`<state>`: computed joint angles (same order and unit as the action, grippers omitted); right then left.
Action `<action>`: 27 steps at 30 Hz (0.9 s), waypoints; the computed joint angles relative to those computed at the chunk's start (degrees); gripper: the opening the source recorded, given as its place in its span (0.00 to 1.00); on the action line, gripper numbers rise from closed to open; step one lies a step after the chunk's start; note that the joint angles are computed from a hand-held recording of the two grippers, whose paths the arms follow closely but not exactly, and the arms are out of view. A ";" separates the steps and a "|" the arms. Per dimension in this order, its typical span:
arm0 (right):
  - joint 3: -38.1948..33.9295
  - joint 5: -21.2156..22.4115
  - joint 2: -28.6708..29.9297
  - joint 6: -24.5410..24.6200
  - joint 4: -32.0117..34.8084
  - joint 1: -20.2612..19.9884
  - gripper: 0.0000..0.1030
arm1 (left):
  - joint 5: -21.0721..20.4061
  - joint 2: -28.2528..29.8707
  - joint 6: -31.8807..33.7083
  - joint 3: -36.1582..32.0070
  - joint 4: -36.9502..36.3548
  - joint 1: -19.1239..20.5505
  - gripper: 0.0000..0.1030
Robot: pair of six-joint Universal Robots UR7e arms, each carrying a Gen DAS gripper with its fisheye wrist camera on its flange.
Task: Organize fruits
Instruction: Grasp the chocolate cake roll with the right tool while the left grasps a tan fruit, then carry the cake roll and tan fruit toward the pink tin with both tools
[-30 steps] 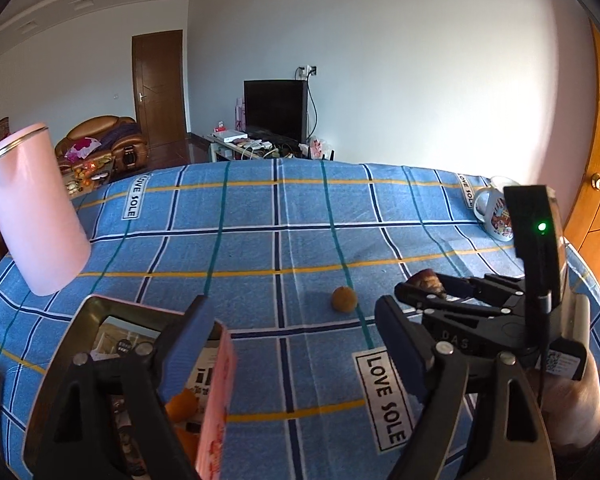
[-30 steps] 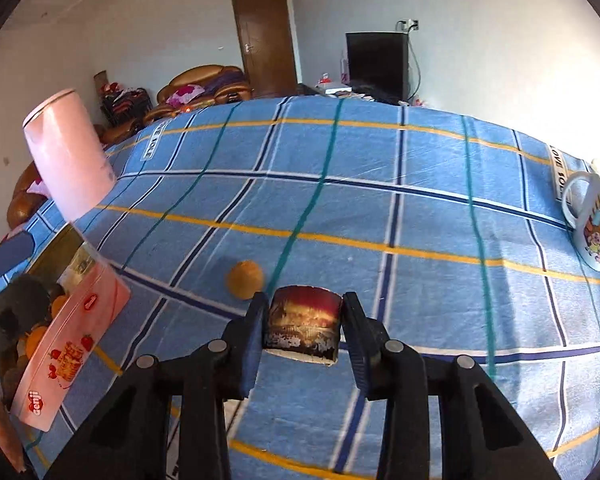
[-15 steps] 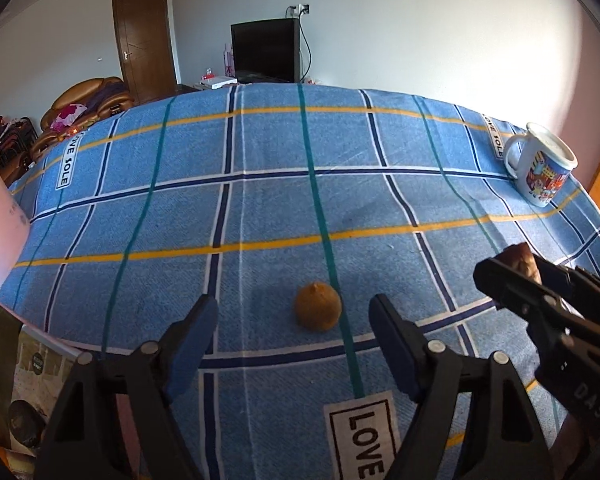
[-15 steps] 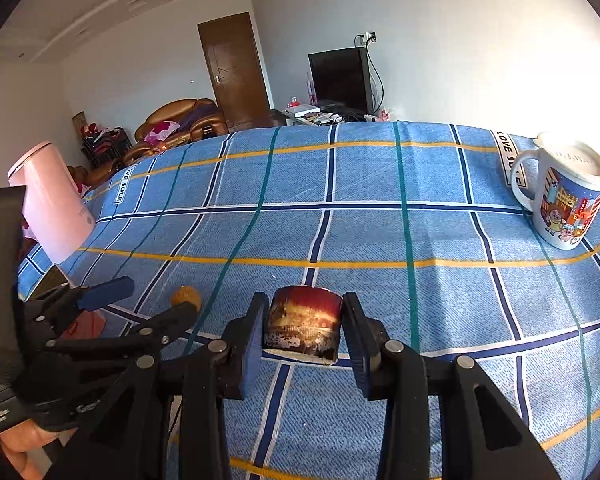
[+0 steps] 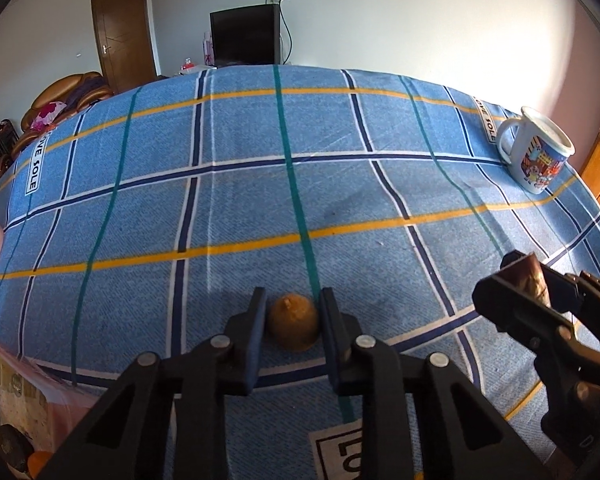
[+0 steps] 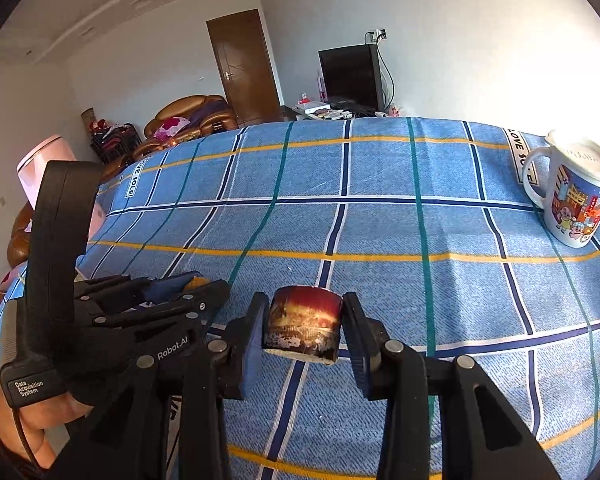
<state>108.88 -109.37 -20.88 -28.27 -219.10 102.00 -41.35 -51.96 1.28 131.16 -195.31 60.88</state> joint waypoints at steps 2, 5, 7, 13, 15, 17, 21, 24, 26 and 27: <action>-0.09 0.10 0.11 0.07 -0.28 -0.12 0.38 | -1.11 -0.59 -0.24 0.77 -0.21 -0.03 0.26; -0.35 -0.10 0.70 -0.66 -1.65 -0.01 0.38 | -1.39 -1.27 -0.34 2.07 -1.26 -0.33 0.26; -0.48 -0.23 1.12 -1.06 -2.21 0.19 0.38 | -1.97 -2.02 -0.53 3.01 -2.56 -0.63 0.26; 0.12 1.12 1.82 -1.76 -5.74 0.42 0.38 | -1.20 -3.13 2.14 7.09 -9.64 -3.34 0.26; 0.76 1.78 2.11 -2.04 -8.38 0.47 0.38 | -1.31 -3.53 2.53 8.53 -11.90 -4.01 0.26; 1.79 3.41 2.29 -2.49 -11.78 0.21 0.38 | -1.17 -3.68 2.97 9.92 -14.10 -4.75 0.26; 2.18 3.42 2.59 -2.39 -14.29 0.38 0.38 | -1.92 -4.28 3.46 12.35 -17.09 -5.83 0.26; 2.38 2.58 3.10 -2.84 -16.44 0.87 0.38 | -2.38 -4.65 3.82 14.13 -19.65 -6.43 0.26; 2.76 2.08 3.50 -3.28 -18.06 1.25 0.38 | -2.46 -4.81 3.94 15.22 -21.09 -6.86 0.26; 2.98 1.81 3.75 -3.56 -19.08 1.48 0.38 | -2.37 -4.73 4.13 15.78 -22.15 -7.16 0.26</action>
<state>111.86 -107.56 -17.13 -31.83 -238.18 103.48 -43.72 -56.69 5.42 146.94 -217.46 53.72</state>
